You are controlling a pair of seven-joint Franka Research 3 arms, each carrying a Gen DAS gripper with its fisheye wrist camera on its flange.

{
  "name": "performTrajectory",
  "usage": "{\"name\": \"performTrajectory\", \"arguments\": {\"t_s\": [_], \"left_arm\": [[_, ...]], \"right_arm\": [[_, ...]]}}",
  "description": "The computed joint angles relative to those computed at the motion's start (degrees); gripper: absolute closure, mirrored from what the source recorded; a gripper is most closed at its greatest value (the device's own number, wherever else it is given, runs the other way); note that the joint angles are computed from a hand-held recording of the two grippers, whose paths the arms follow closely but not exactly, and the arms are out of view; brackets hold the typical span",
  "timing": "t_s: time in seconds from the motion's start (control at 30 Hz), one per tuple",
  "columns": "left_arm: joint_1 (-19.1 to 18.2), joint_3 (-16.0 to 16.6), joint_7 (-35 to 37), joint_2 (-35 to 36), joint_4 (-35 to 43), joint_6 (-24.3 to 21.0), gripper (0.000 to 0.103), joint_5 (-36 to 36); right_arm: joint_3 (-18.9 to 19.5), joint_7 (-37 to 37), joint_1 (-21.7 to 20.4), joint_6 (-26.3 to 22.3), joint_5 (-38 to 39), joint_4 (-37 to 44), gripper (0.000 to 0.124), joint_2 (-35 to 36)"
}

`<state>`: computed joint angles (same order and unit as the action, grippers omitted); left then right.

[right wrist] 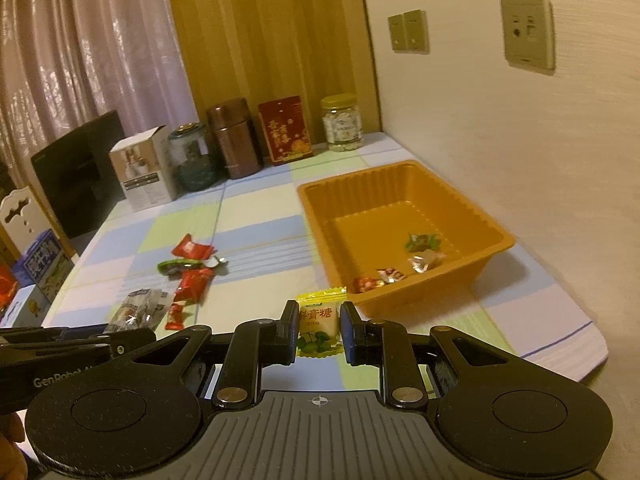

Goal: Organize snacks
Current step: 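Carry the clear nut packet and yellow candy in both grippers over the orange tray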

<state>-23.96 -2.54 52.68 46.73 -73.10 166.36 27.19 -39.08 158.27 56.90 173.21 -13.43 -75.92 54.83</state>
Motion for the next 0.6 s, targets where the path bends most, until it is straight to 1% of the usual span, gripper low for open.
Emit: {"name": "performTrajectory", "arguments": {"t_s": [0.33, 0.47, 0.6], "left_arm": [[0.1, -3.7, 6.5, 5.9, 10.3, -3.8, 0.069, -3.6], [-0.6, -4.7, 9.7, 9.4, 16.6, -6.3, 0.069, -5.6], [-1.6, -5.4, 13.3, 14.4, 25.4, -9.8, 0.069, -8.1]], "right_arm": [[-3.5, 1.6, 1.8, 0.9, 1.1, -5.1, 0.102, -1.6], [-4.6, 1.7, 2.2, 1.4, 2.3, -6.7, 0.102, -1.9], [-5.1, 1.2, 2.0, 1.3, 3.6, -7.1, 0.102, -1.9]]}}
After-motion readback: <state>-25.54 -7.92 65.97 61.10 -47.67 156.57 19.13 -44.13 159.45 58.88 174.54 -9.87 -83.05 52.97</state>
